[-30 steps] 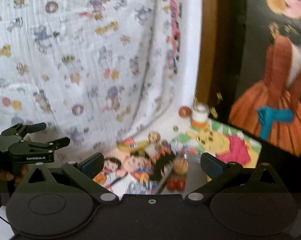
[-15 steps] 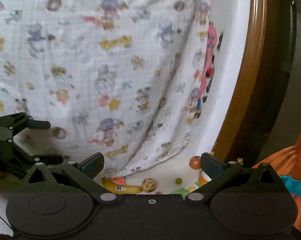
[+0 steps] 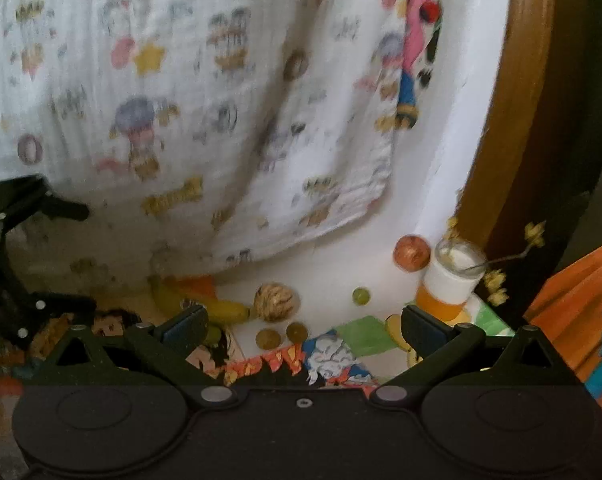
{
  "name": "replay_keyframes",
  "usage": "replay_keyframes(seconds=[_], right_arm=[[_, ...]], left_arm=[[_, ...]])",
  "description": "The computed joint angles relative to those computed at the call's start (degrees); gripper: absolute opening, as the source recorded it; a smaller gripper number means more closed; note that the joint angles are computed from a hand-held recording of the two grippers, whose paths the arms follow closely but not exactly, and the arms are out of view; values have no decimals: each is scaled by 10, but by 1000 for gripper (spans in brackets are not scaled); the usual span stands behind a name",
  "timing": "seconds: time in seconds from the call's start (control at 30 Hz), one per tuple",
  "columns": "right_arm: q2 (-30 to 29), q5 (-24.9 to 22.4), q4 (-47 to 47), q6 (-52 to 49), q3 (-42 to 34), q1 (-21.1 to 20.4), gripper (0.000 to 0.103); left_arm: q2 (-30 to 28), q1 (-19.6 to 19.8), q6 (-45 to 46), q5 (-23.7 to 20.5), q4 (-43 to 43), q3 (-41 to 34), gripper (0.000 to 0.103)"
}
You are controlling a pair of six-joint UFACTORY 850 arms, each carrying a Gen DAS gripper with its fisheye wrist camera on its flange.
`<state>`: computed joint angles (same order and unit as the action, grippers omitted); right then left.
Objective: Organize fruits
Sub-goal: 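Swing both tools toward the loose fruit lying beside the jar, then grasp the yellow banana with the left gripper while the right grasps a small brown fruit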
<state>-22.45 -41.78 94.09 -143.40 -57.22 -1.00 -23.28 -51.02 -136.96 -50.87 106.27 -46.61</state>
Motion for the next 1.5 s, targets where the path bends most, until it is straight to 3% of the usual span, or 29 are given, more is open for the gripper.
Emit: replay_keyframes(seconds=[0.17, 0.33, 0.57, 0.77, 1.1, 1.5], right_arm=[[-62, 5, -59, 40, -50, 16, 100], [-114, 23, -118, 95, -93, 42, 87], [-165, 39, -165, 144, -139, 64, 77], [-199, 44, -209, 204, -178, 76, 64], [-234, 52, -260, 264, -216, 95, 51], [-255, 56, -261, 273, -239, 109, 44]], left_arm=[[-41, 19, 73, 26, -23, -36, 103], [-79, 31, 147, 36, -37, -71, 102], [-116, 50, 221, 56, -30, -103, 99], [-141, 62, 312, 71, -69, -134, 90], [-165, 87, 395, 109, -115, -168, 58], [-178, 103, 412, 131, -118, -185, 48]])
